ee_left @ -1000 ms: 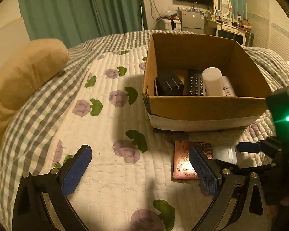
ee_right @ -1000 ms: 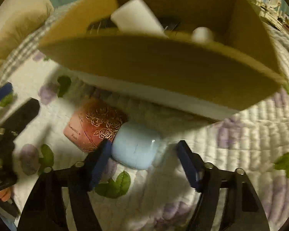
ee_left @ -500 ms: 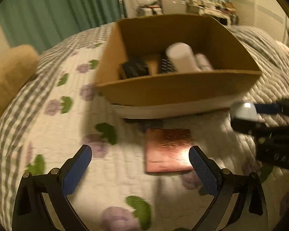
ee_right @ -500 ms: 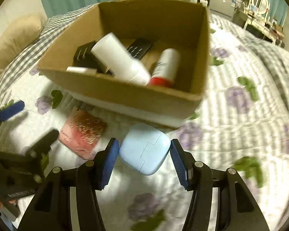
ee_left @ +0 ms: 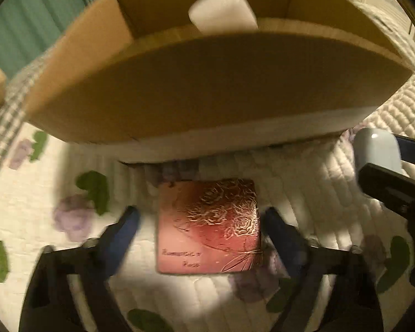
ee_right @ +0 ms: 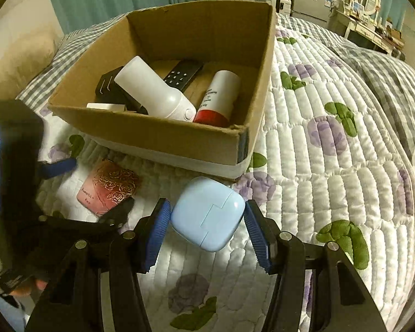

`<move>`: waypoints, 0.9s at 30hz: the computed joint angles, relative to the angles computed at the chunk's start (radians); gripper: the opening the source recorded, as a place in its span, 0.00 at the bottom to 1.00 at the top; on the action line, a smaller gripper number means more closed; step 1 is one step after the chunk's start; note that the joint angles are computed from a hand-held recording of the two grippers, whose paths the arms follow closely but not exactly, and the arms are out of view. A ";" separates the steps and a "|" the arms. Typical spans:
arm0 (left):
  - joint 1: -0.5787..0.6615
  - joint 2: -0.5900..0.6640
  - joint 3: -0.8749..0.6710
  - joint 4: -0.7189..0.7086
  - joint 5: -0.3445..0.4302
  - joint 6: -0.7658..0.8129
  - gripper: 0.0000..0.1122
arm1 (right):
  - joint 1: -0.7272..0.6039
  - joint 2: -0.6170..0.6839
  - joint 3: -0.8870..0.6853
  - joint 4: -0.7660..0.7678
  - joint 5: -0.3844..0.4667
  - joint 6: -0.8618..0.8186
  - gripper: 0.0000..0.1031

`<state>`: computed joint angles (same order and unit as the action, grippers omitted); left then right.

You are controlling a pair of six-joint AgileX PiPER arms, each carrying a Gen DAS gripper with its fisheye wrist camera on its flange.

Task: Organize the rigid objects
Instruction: 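Grasp the pink Romantic Rose card with the left tool while the right tool grasps the light blue case, then place the card into the box with the left tool while the right tool drops the blue case in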

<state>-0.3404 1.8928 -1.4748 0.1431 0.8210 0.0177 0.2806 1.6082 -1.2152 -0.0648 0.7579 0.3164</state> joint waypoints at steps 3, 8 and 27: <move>0.013 0.000 -0.013 -0.046 0.012 0.026 0.64 | -0.001 -0.005 0.006 -0.001 -0.001 0.005 0.54; 0.049 -0.081 0.048 -0.106 -0.013 0.065 0.64 | 0.000 -0.018 0.014 -0.008 -0.005 0.007 0.54; 0.078 -0.328 -0.056 -0.226 0.052 0.177 0.64 | 0.092 -0.149 -0.212 -0.139 0.150 0.058 0.53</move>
